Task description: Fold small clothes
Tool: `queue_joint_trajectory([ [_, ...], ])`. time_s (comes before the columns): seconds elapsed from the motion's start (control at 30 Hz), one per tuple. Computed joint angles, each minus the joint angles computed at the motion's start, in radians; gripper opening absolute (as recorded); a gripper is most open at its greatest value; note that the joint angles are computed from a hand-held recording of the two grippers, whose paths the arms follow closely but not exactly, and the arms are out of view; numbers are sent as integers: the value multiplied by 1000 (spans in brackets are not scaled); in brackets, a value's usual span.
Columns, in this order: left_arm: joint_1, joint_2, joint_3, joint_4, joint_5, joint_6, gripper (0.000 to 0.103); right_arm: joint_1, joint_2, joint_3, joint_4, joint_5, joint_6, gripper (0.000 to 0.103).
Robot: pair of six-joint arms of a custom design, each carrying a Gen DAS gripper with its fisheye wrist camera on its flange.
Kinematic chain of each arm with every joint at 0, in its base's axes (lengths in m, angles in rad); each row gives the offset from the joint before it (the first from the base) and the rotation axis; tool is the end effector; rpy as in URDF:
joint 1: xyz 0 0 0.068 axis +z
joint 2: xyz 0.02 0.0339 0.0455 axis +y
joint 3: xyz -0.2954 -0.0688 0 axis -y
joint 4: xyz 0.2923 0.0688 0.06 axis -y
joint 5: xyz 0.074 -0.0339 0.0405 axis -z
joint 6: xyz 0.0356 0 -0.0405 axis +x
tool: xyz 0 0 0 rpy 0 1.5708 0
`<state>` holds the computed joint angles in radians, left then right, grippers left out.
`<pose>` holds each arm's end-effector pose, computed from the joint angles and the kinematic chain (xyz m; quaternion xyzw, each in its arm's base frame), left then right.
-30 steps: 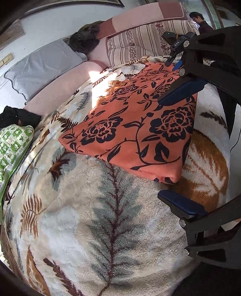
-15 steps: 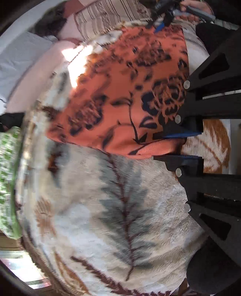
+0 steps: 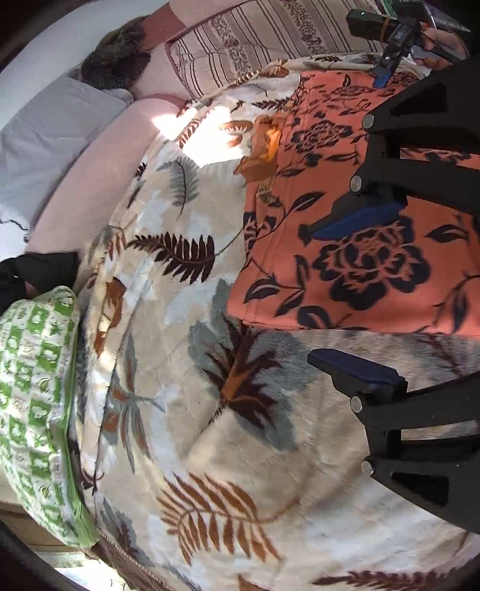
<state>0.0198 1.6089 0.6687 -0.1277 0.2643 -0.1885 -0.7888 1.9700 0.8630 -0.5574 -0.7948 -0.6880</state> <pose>0.3044 -0.0033 0.1130 -0.0672 0.9583 -0.1479 0.2350 0.2365 -0.2020 0.0526 0.0645 0.9190 0.3149 0.2283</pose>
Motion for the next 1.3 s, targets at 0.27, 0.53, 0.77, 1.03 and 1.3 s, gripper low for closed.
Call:
queue_joint_trajectory([
  [0.27,-53,199,149,2,-141,7,11,8,11,12,-12,5,-6,84],
  [0.53,-172,-177,-77,17,-337,32,44,10,-9,51,-89,-5,17,85],
  [0.77,-483,-515,-313,-85,-421,-165,58,78,116,277,-66,-119,201,85],
  [1.03,-656,-655,-399,-181,-537,-288,58,-11,33,176,156,-110,417,72],
  [1.3,-715,-662,-381,-227,-576,-364,63,-229,-59,-129,-100,-168,-151,80],
])
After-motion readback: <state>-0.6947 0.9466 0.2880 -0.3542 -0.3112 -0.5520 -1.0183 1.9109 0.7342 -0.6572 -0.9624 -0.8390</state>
